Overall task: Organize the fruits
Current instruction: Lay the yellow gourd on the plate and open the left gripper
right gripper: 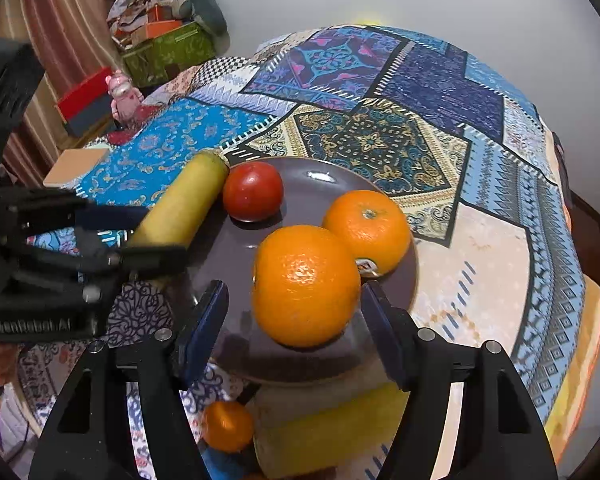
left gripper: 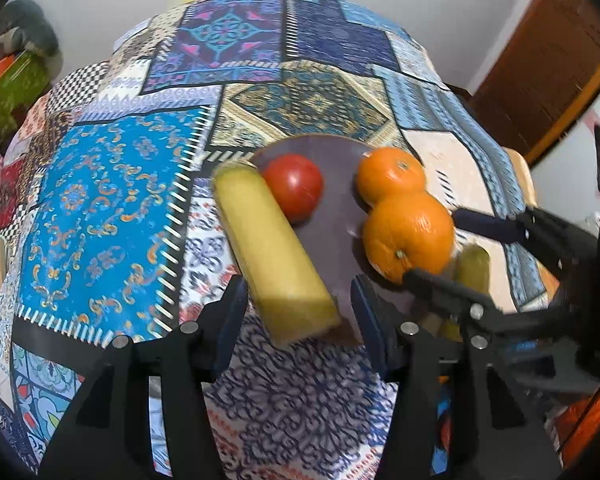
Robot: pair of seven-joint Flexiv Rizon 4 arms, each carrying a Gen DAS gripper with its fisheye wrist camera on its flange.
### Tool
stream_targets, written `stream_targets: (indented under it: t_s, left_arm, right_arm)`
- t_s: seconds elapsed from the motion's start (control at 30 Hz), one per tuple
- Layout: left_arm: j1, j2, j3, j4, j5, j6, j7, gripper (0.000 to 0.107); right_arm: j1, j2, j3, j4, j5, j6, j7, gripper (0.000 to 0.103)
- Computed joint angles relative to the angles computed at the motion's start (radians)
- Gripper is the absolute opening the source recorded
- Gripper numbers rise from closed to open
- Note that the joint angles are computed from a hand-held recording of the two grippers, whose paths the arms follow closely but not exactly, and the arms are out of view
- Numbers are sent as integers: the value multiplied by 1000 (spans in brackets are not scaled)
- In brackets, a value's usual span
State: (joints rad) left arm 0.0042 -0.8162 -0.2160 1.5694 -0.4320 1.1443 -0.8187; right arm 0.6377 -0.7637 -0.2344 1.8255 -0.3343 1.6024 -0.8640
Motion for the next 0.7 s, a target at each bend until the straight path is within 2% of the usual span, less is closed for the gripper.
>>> stream_targets:
  t_s: [0.13, 0.3, 0.4, 0.47, 0.6, 0.7]
  left_arm:
    - [18, 23, -36, 45, -19, 9, 40, 53]
    - [43, 62, -77, 110, -66, 62, 79, 53]
    - [54, 92, -93, 159, -85, 120, 100, 54]
    - [74, 114, -122, 204, -101, 174, 127, 59]
    - [126, 145, -191, 285, -122, 268, 176, 66]
    - [169, 158, -246, 338, -125, 315, 196, 69]
  right_arm:
    - [83, 24, -98, 61, 15, 30, 28, 66]
    - [172, 62, -192, 148, 68, 77, 38, 66]
    - [243, 77, -259, 201, 117, 101, 36, 69]
    - [283, 81, -294, 227, 152, 109, 31, 72]
    - [316, 94, -304, 273, 211, 113, 25, 72]
    - [302, 101, -276, 287, 238, 110, 29, 72]
